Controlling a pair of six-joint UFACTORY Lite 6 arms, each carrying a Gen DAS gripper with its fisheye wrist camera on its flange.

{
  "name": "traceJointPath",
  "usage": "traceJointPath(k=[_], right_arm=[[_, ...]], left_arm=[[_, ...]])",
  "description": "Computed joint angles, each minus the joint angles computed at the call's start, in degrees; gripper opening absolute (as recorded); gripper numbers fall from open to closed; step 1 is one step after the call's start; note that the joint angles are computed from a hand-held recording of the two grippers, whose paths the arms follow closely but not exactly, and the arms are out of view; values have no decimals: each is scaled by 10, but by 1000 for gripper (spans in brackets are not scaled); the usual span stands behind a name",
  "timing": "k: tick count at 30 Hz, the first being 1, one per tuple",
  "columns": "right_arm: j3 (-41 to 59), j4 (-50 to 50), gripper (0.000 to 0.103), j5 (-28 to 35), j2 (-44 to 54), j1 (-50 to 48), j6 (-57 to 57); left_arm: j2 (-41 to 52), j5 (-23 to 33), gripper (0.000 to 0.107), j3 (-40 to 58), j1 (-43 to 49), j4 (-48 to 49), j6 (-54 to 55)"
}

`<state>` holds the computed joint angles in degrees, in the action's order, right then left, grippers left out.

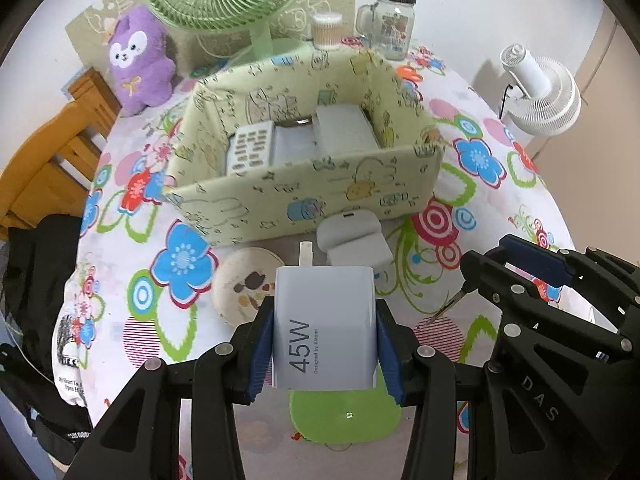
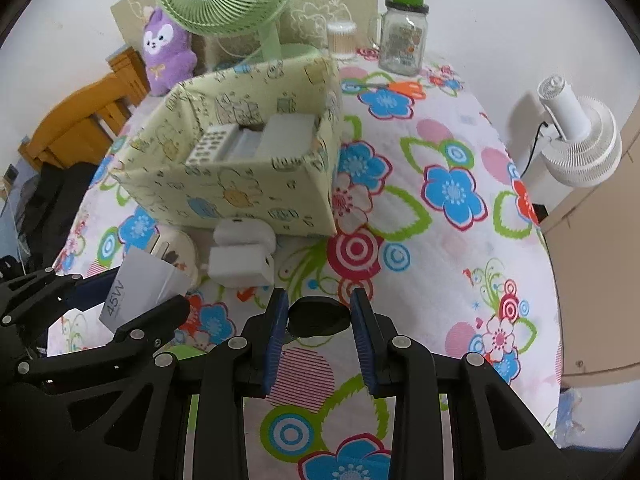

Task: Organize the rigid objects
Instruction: 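Lift the white charger with the left tool while the right tool lifts the black key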

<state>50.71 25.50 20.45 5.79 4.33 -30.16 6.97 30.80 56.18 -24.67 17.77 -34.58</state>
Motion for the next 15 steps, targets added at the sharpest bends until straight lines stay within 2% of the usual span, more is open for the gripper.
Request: traceJointPath(k=[15], right_arm=[[30, -52, 35, 69, -57, 10, 52]], left_arm=[[-66, 65, 48, 16, -1, -9, 5]])
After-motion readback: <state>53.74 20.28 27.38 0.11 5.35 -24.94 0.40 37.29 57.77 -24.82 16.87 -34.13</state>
